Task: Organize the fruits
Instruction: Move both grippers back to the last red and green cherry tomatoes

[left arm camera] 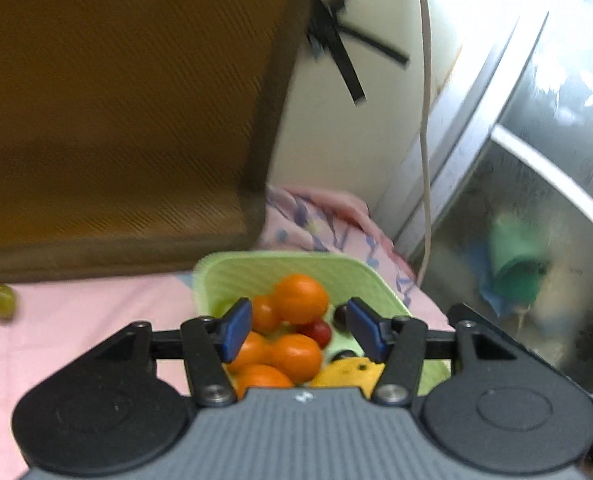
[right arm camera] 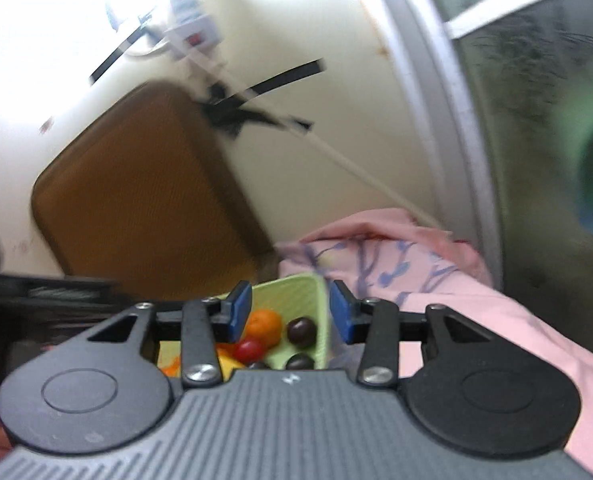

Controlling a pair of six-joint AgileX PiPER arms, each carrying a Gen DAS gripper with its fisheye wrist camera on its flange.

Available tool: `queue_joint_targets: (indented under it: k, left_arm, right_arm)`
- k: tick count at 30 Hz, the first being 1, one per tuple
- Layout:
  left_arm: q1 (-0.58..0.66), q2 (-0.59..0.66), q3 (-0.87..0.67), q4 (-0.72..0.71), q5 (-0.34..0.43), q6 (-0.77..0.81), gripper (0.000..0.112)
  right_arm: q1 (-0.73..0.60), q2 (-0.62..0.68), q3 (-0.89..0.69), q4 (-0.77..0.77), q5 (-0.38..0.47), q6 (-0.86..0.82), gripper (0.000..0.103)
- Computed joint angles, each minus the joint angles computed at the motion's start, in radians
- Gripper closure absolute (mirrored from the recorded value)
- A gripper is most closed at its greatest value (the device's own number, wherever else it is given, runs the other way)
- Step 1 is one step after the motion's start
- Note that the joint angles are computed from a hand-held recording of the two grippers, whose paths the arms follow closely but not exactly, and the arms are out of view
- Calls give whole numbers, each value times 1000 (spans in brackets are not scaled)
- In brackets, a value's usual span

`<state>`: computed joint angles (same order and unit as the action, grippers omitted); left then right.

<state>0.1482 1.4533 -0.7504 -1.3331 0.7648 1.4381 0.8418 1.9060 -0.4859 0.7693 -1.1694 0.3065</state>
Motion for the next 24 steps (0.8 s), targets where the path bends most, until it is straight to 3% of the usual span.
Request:
queue_joint_targets:
  k: [5,9,12,15,18,21,24]
  left_arm:
    - [316,-50,-24,74,139,45,59]
    - [536,18,-136,148,174,29,59]
    - [593,60,-236,206,119,26,59]
    - [594,66,-292,155,22,122,59]
    - [594,101,-305,102,38,174,59]
    - [556,171,-274,86,40,219,59]
    - [505,231,-194,19,-10,348,59]
  right_arm:
    - [-24,-4,22,4,9,104,56]
    - [37,12,-2,127,-24,51,56]
    - [100,-29,-24,199,-38,-18,56]
    - [163,-102,-100,212,-4,-221,56]
    - [173,-125,-234,126,112,-360,56]
    - [122,-51,-439,36,337,-392,58]
    - [59,103,-704,28,579,-408,59]
